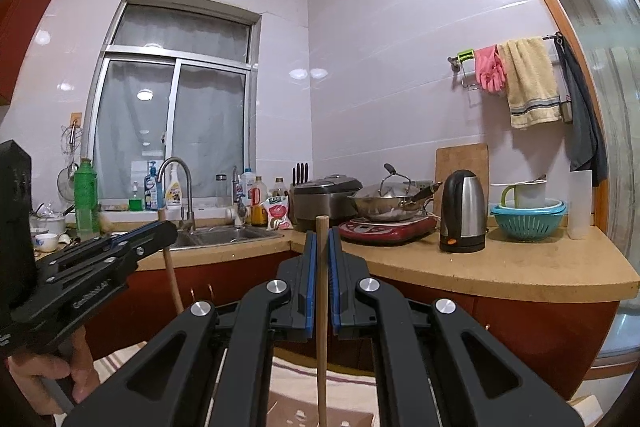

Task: Organize utensils
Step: 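Lift both held chopsticks upright and carry them above the pink basket, then lower the chopsticks into the pink basket and open both grippers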

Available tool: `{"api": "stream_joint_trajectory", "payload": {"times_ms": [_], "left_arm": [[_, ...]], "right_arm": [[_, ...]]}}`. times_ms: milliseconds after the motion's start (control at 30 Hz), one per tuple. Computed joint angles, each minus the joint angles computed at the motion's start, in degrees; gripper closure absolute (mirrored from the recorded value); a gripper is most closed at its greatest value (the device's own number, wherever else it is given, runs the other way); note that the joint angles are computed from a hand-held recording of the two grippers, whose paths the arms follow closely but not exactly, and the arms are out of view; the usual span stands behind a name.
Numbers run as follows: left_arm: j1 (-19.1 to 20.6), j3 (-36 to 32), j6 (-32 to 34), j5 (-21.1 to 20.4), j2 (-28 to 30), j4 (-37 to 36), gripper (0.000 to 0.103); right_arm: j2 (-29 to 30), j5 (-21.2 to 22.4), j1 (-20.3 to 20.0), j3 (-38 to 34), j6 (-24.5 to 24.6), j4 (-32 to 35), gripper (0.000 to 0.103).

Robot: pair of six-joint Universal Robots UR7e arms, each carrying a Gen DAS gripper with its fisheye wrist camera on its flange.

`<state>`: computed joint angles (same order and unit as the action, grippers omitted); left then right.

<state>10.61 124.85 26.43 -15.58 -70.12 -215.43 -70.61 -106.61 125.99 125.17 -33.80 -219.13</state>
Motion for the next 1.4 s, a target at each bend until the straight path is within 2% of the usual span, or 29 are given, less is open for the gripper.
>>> {"api": "stream_joint_trajectory", "payload": {"times_ms": [367,600,933,1233,1400], "left_arm": [[2.2,-0.9,1.9,-2.4,1.1,-2.5,0.096],[2.4,-2.7,6.8,-3.3,2.0,-7.1,0.096],[4.5,-2.8,6.9,-4.3,3.7,-9.9,0.096],[6.3,1.4,-1.6,-2.7,3.5,-4.9,0.096],[6.7,4.3,-9.7,-1.8,1.9,2.5,0.096]], "right_arm": [[2.5,-0.8,-2.4,-0.2,-0.3,-1.7,0.097],[2.6,-0.5,-3.1,-0.4,0.2,-1.6,0.096],[3.6,-0.3,-4.0,-0.5,0.3,-2.0,0.096],[4.0,-0.4,-5.4,1.4,1.2,-1.8,0.097],[4.2,-1.8,-5.4,2.7,1.0,-1.8,0.097]]}}
